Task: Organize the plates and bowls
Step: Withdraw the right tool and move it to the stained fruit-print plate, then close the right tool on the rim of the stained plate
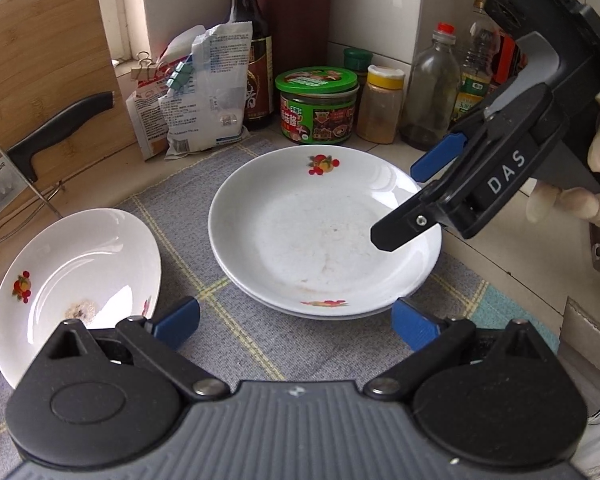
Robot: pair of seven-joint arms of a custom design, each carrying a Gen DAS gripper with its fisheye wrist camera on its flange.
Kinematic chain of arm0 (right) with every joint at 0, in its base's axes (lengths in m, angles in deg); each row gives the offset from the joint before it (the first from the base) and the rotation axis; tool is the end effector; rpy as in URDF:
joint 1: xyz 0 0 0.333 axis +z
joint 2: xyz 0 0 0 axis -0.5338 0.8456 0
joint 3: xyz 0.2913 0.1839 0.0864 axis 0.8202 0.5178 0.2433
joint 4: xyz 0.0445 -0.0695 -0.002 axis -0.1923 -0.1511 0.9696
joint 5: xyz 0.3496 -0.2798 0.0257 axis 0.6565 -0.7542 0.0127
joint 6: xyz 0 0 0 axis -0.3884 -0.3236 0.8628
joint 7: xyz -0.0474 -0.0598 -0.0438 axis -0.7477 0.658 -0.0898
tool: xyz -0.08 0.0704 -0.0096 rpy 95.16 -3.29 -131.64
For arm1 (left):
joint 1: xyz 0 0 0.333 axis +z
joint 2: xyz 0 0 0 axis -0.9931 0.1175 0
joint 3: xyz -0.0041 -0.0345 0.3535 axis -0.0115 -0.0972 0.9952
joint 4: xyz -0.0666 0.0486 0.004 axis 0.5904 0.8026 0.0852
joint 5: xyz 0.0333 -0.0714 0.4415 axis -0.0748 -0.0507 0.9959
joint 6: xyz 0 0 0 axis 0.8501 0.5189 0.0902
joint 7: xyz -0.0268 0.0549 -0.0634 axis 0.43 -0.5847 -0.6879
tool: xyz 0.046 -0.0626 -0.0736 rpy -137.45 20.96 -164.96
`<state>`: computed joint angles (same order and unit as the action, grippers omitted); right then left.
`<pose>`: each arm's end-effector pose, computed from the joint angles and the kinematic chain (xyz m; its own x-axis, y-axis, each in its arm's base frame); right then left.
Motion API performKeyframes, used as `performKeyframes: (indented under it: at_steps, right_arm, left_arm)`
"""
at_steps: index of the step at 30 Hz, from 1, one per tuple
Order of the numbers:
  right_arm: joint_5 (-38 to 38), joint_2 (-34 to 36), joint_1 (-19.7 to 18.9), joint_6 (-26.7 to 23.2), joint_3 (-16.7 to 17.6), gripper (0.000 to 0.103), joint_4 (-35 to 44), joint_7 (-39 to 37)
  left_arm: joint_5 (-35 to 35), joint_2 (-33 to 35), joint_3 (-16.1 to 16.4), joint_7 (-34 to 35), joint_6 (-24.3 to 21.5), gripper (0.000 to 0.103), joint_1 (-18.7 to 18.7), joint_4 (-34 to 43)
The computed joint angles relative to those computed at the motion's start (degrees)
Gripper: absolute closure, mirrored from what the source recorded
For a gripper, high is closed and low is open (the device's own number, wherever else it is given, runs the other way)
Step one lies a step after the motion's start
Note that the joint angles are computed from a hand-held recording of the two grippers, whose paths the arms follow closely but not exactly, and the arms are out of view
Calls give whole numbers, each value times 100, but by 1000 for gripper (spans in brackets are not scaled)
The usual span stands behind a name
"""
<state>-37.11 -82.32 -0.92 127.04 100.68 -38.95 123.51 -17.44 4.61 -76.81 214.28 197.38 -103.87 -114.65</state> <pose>0.4367 0.4135 0.5251 -0.1485 -0.9760 -0.1595 -0.8709 0.2055 -0.4465 0.5154 -0.3683 0.5065 -0.9005 -0.4349 0.0016 -0.3249 0.6703 -0.6672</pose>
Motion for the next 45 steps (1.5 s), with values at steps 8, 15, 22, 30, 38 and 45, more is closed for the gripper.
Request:
performKeyframes:
  at_steps: [8, 15, 22, 30, 38, 45]
  right_arm:
    - [-650, 9, 28, 796, 62, 0, -65, -67]
    - [-902, 250, 39, 1312, 68, 0, 124, -234]
    - [-1127, 546, 84, 1613, 71, 0, 387, -140]
    - [-1150, 981, 235, 1281, 55, 0, 908, -6]
    - [-1165, 1466, 382, 934, -5, 0, 1502, 181]
    - [-992, 1873, 476, 690, -53, 0, 2015, -67]
  left_arm:
    - [366, -329, 30, -915, 488, 1, 66, -371]
    - [1231, -554, 33, -1959, 842, 1, 253, -710]
    - [1725, -533, 104, -2572, 1044, 1, 457, -901]
    - [1494, -285, 255, -2124, 1080, 1, 502, -850]
    - [1068, -74, 304, -1275, 1219, 1, 530, -750]
    - [338, 123, 312, -545, 964, 1, 584, -528]
